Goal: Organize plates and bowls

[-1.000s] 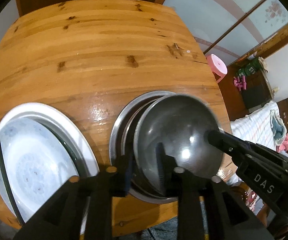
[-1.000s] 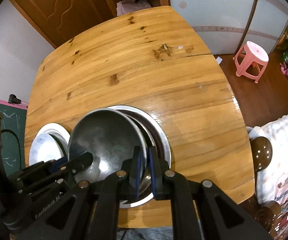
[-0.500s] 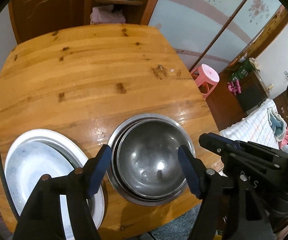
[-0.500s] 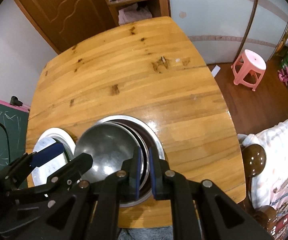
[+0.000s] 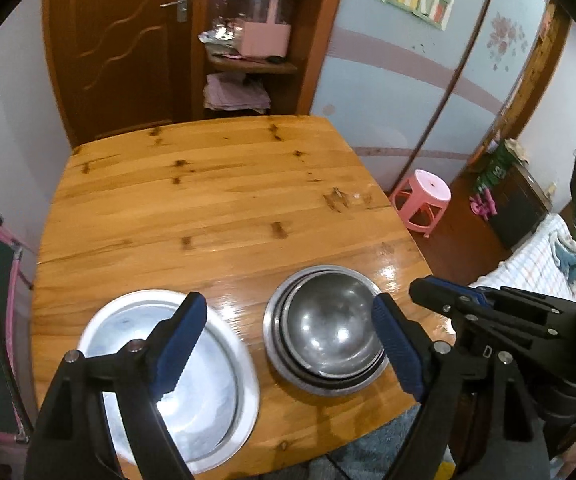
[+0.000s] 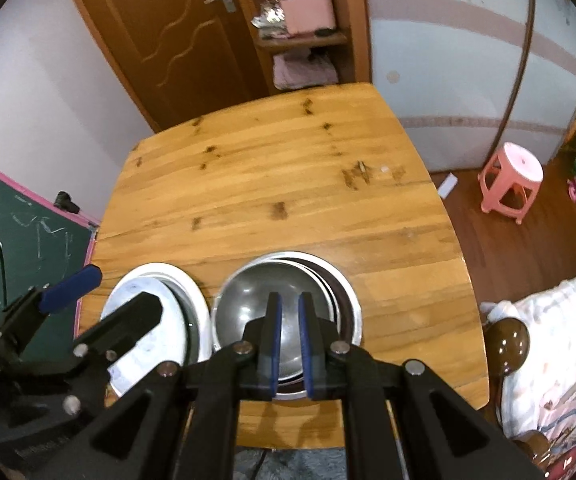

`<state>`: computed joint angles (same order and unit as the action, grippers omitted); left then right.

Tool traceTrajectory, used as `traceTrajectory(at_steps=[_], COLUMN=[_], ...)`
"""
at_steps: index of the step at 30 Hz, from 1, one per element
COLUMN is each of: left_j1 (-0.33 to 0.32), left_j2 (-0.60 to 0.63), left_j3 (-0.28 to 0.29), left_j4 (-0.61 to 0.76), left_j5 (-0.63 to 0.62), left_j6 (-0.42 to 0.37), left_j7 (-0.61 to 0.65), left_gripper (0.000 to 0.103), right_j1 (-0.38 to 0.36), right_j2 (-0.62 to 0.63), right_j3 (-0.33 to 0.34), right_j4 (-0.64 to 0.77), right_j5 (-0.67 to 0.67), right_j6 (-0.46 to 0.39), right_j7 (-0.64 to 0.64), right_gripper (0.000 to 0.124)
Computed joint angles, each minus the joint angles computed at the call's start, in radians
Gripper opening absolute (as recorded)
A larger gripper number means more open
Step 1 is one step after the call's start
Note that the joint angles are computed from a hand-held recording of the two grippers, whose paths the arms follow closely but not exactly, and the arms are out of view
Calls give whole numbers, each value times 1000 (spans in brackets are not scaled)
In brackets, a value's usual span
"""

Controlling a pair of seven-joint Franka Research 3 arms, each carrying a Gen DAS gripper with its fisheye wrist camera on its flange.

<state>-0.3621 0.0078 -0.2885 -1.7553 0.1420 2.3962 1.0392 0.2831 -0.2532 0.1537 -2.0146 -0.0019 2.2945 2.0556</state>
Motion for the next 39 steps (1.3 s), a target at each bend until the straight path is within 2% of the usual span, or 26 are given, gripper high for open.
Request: traceTrajectory(at_steps=[4,6,10,15,22,23,24,25,27,31,33,39], left_j1=[12,19,47,67,102,107,110,111,111,114,109,94], left_j2=[-73,-101,-162,-214,-294,-305,-310,-313,-312,-320,-327,-324], left_j3=[7,7,-3,-1,-12,-16,-20,-24,-35,-62,-63,-61], left_j4=[-49,-65,-85,-94,-136,-144,-146,-146,-140,-146,-152,-153], left_j5=[53,78,202,245,306,318,328,337,355,423,431,423], left_j6=[-9,-20,-90,-149,-148,-145,-147,-154,-170,-180,-178,-182], left_j7=[-62,-92,-195,-248,-337,-351,-355,-356,-352,-386,-397,-391], left_gripper=[84,90,91,91,92,92,92,93,96,99,102,102], right_j1=[12,19,28,31,39,37,32,28,19,11,8,12], right_j2=[-15,-23,-38,-54,-82,-91,-99,-104,-119,-130,-136,-147], right_j3=[8,12,24,44,55,58,65,69,80,89,94,101], right_j4=[3,3,15,35,41,34,26,20,2,-13,-22,-42], right_j5=[5,13,7,-25,-26,-27,-35,-42,-53,-65,-70,-74], right_j6=[15,27,35,40,41,52,63,72,102,126,136,150], right_j7=[-8,-17,-34,-43,-48,-40,-24,-13,20,49,63,72], right_gripper=[8,8,8,8,9,11,19,32,43,44,44,44])
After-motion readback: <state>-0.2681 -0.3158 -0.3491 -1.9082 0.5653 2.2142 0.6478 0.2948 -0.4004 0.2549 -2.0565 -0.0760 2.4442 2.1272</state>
